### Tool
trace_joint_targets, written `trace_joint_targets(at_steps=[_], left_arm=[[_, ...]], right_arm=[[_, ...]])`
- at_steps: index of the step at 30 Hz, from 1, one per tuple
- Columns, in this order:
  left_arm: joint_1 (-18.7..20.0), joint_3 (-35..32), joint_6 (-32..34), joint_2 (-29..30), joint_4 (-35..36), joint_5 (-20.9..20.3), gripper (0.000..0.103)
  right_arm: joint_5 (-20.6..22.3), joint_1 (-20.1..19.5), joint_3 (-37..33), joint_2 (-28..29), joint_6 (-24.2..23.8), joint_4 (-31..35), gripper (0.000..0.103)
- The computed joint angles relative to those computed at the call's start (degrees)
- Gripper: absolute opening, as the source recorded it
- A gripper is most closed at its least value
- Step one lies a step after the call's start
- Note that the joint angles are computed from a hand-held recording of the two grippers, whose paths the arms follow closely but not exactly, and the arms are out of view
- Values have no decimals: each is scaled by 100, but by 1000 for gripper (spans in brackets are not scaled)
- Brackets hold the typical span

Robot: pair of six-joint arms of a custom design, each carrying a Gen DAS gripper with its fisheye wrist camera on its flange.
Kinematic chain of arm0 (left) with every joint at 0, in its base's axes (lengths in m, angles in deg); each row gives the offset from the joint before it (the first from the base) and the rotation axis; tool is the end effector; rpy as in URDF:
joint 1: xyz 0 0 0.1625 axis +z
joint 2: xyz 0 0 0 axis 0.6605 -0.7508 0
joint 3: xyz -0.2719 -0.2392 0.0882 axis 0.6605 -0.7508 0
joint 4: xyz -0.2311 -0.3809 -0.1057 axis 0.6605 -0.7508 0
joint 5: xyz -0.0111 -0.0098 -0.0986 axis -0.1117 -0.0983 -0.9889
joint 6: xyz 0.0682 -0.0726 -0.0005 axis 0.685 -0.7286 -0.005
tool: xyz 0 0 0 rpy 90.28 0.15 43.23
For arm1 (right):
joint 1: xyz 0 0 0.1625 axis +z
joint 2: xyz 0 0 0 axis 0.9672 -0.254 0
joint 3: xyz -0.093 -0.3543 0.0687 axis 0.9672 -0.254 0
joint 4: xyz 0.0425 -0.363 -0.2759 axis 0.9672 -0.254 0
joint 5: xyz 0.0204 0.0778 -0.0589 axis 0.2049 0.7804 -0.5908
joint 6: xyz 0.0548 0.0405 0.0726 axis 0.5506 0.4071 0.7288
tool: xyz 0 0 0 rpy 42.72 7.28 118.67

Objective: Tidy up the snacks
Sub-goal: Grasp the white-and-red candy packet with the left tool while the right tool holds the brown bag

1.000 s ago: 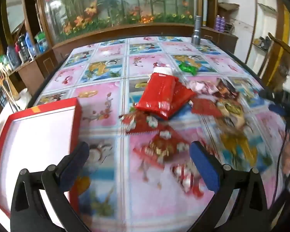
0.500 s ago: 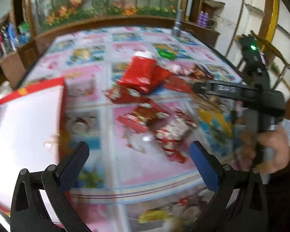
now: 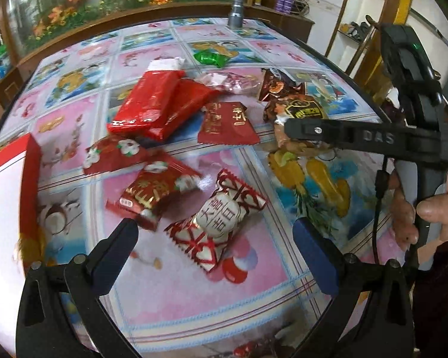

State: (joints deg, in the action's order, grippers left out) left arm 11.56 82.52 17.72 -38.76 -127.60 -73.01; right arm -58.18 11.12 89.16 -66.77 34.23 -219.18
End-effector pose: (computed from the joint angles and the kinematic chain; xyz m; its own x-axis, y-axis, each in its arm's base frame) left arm -0.2136 -0.5465 -0.0043 -0.4320 0.8660 -0.2518 0.8831 0.4629 0.0769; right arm 0.0531 -0.4219 0.1707 -0.8108 0.4096 0.4181 -0.0587 0.6538 -0.7544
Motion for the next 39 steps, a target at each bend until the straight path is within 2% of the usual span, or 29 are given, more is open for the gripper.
trace_joint_targets(at_steps=[2,5,7,11,13,14,17,23,27,30,34,39], left_arm=[[0,-47,81,59,56,3,101],[1,-97,146,124,284,-39,91],[-34,-12,294,121,145,12,86],[-81,111,527,120,-103,80,75],[-83,109,512,152,-251,61,52],[-77,98,497,146,-233,4,47],[-78,102,558,154,-244,-133,42],[-207,301,930,144,-606,123,42],[-232,297,930,211,-907,299,54],[-208,198,877,281,-972,233,57],[-266,138,1117,439,-1179,270,57],[-253,46,1016,519,-919,94,57]], right_arm=[[192,-135,170,-129,-88,-242,46],[676,-426,443,-437,-37,-427,46],[1021,-600,556,-596,31,-440,46],[996,-582,496,-524,-59,-475,46],[966,-563,484,-489,-86,-508,47],[964,-563,482,-478,-100,-529,48],[954,-550,474,-438,-106,-576,48],[956,-548,476,-415,-110,-609,48],[964,-551,475,-413,-111,-612,48],[960,-547,474,-407,-112,-613,49],[955,-546,475,-400,-115,-628,49],[941,-536,465,-375,-120,-650,49]])
